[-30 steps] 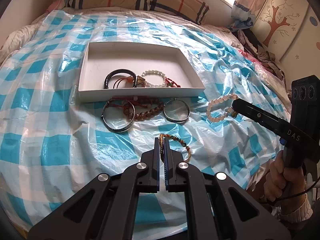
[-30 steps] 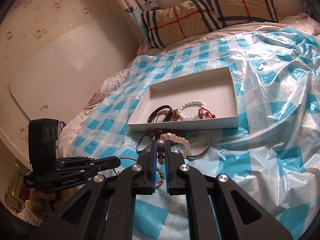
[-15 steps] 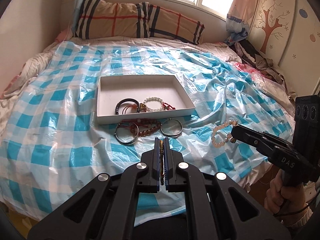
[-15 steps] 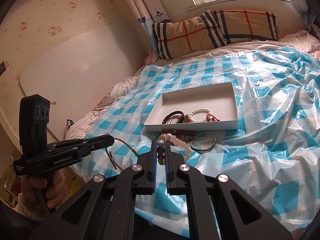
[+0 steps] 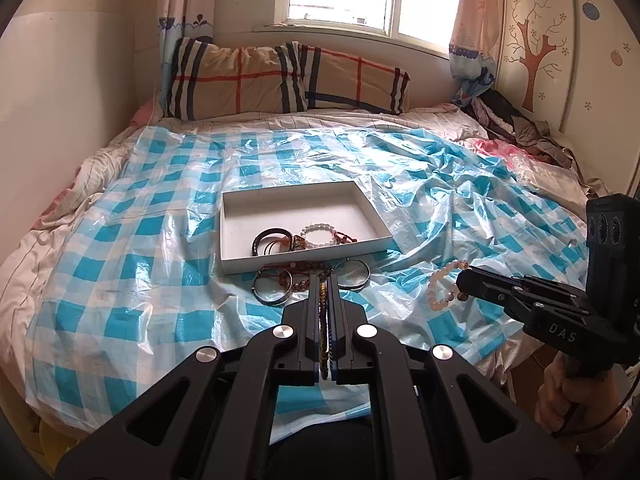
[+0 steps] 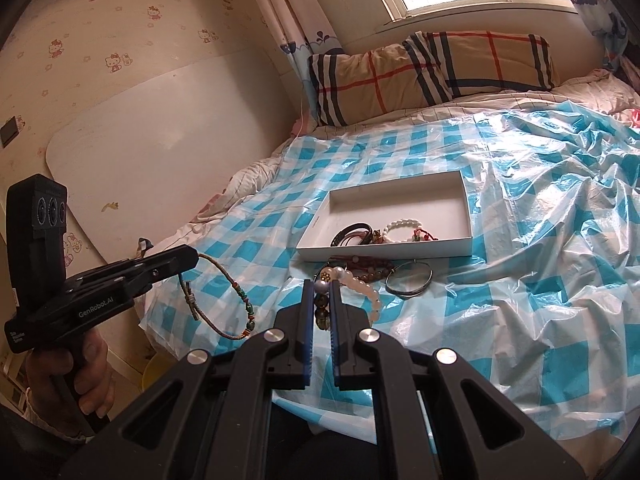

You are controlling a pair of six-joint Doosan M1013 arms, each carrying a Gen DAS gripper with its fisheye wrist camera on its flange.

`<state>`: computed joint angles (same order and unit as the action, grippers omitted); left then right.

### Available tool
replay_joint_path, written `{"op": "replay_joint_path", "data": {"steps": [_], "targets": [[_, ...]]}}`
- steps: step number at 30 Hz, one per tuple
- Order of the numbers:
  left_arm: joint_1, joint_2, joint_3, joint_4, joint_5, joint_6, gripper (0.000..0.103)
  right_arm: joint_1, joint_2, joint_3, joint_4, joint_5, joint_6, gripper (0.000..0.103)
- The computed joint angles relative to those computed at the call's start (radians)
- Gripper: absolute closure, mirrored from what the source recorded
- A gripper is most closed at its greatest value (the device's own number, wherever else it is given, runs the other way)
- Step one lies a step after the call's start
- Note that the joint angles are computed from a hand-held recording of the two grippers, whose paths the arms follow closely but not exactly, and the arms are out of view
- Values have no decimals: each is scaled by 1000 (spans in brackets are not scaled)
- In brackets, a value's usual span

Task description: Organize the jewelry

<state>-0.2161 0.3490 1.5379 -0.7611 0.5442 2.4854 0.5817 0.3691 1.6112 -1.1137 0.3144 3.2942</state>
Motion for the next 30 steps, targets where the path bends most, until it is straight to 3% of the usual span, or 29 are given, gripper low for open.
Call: {"op": "replay_joint_path", "data": {"steps": [30], "targets": [[33,-111,110,-180,-40,183,100,85,-46,14,-244,73,160,95]]}}
